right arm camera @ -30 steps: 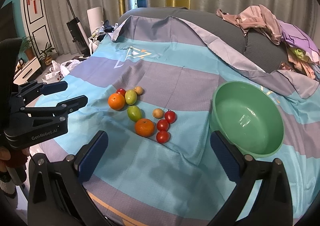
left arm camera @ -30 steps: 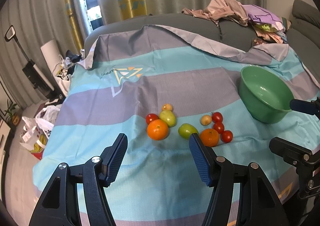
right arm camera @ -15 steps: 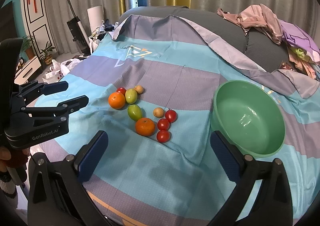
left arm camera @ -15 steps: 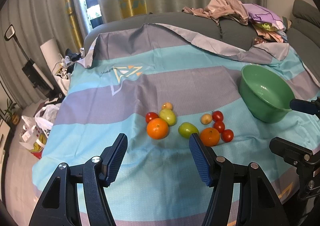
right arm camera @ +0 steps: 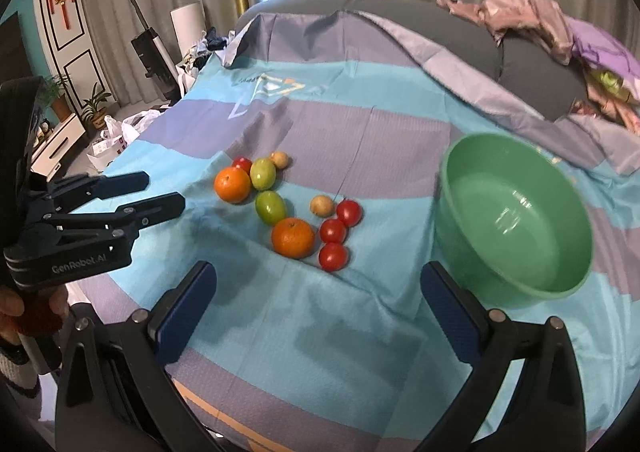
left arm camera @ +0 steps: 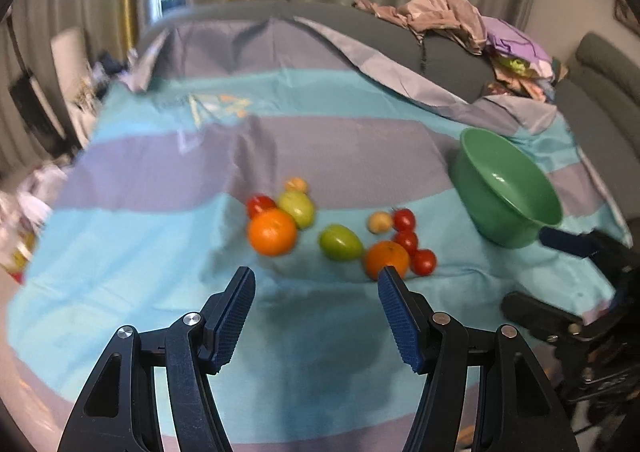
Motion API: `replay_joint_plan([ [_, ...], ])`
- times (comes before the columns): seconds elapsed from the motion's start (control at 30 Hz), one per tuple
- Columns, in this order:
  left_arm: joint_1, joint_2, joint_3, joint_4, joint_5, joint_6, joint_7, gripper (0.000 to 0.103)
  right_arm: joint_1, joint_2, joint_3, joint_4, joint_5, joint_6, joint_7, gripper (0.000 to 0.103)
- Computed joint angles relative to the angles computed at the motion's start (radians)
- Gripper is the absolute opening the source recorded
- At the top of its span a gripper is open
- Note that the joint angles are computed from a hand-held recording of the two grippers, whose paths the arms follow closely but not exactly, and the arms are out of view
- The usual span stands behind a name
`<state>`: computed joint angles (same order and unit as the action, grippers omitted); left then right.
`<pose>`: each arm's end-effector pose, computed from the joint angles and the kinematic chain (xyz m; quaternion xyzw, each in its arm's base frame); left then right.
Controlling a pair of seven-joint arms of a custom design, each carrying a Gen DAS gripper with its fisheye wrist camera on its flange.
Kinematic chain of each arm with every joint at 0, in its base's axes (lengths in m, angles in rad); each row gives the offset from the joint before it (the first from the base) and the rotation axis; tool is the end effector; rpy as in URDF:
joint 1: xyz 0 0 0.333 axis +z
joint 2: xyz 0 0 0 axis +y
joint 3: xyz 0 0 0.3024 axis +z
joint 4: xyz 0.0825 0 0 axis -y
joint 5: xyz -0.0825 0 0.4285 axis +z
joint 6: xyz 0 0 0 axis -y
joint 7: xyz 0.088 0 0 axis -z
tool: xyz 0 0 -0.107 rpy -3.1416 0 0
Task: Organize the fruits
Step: 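Move left tool toward the green mango while right tool approaches the tangerine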
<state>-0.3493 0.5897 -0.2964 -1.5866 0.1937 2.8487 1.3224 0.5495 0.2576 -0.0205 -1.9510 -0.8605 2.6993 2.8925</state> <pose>0.6328 -0.4402 0.3499 -0.4969 0.7969 -0.3275 0.1040 0.5663 0.3613 0.3531 -0.6331 0.6924 -0.2337 0.2551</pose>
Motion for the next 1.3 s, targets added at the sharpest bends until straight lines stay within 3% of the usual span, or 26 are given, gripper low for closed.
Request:
replay_joint_plan([
  [0.13, 0.038, 0.028, -0.048, 0.02, -0.048, -0.024, 0.058, 0.064, -0.012, 0.026, -0.003, -0.002, 0.051, 0.031, -0.035, 0.102],
  [0.27, 0.108, 0.066, -0.135, 0.046, -0.147, -0.038, 0.163, 0.064, -0.013, 0.042, -0.017, -0.007, 0.101, 0.077, -0.056, 0.099],
  [0.43, 0.115, 0.103, -0.148, 0.091, -0.204, -0.052, 0.231, 0.064, -0.014, 0.062, -0.034, -0.008, 0.183, 0.14, -0.11, 0.097],
  [0.6, 0.136, 0.161, -0.19, 0.16, -0.27, -0.101, 0.318, 0.064, -0.031, 0.098, -0.032, -0.004, 0.319, 0.223, -0.223, 0.087],
  [0.77, 0.115, 0.212, -0.186, 0.246, -0.321, -0.166, 0.361, 0.064, -0.051, 0.142, -0.013, 0.016, 0.455, 0.283, -0.358, 0.074],
  [0.87, 0.092, 0.235, -0.167, 0.293, -0.329, -0.193, 0.374, 0.063, -0.053, 0.154, -0.012, 0.021, 0.513, 0.31, -0.414, 0.071],
  [1.13, 0.037, 0.283, -0.104, 0.385, -0.298, -0.246, 0.374, 0.059, -0.011, 0.159, -0.054, 0.022, 0.623, 0.283, -0.528, 0.065],
  [1.3, 0.014, 0.329, -0.085, 0.46, -0.275, -0.279, 0.38, 0.054, -0.029, 0.181, -0.027, 0.049, 0.724, 0.267, -0.649, 0.056],
])
